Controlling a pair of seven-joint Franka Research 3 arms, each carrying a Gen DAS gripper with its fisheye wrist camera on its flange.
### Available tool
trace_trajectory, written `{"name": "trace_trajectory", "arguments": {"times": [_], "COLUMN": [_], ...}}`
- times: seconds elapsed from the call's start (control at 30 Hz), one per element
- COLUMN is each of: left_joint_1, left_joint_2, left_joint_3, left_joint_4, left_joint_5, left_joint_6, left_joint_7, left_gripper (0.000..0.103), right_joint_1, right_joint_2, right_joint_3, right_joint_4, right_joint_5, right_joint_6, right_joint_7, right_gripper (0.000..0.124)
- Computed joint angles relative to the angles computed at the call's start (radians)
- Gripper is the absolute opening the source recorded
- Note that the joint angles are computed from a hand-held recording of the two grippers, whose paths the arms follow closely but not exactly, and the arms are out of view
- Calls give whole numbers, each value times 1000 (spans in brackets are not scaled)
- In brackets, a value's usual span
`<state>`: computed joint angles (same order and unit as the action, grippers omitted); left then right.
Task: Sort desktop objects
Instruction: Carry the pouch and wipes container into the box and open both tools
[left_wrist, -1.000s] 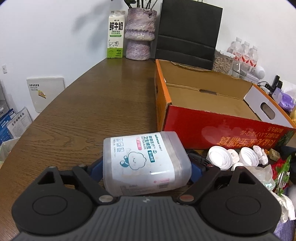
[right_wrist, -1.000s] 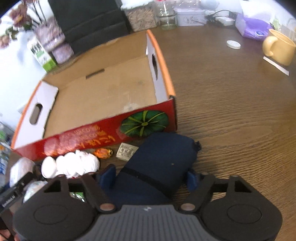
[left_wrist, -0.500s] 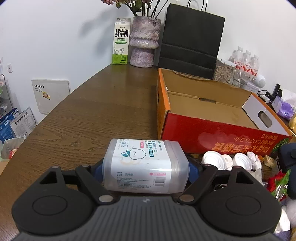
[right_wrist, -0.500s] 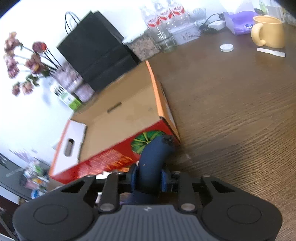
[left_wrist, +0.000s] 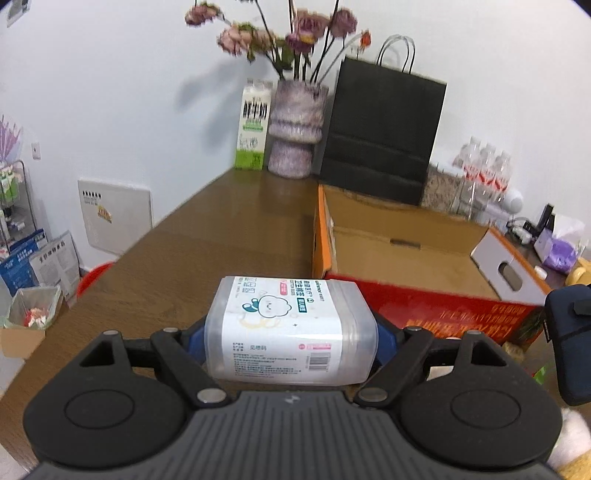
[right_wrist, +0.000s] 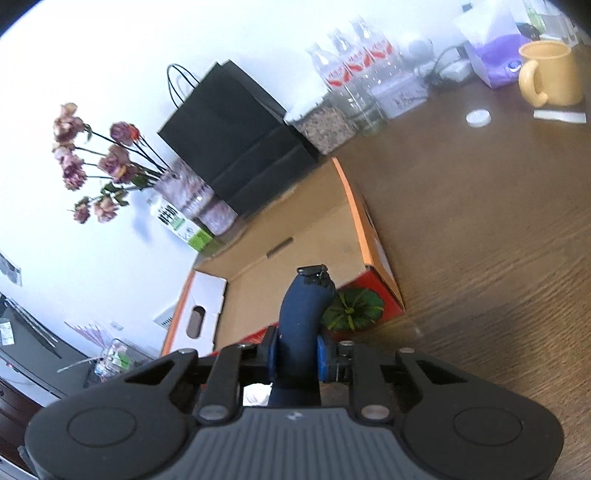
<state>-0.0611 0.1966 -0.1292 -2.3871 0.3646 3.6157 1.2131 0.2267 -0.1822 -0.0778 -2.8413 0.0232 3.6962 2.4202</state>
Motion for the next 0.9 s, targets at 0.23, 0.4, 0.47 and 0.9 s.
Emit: {"name": "trace_trajectory", "arguments": {"times": [0.23,0.4,0.47,0.9], "left_joint_1": [0,-11,-31,-142], "left_joint_2": [-43,-36,-29,185], "left_joint_3": [-13,-31,-31,-41], "left_joint_4": [-2,56,78,408], "left_joint_5": [24,61,41,-22], "left_joint_6": [58,60,65,-119], "left_joint_7": [-17,-54,-38,45], "left_gripper": [83,83,83,83], "right_joint_1": [-11,-11,-18,-160], "right_joint_2": [-26,-21,-8,256], "right_joint_3": [-6,-28,-32,-25], "right_joint_4": [-5,36,63,415], "right_joint_5": [-8,-47,-59,-395], "right_joint_6": [50,51,45,-65], "right_joint_7": [-14,-14,-16,243], "right_gripper": [19,19,19,19]}}
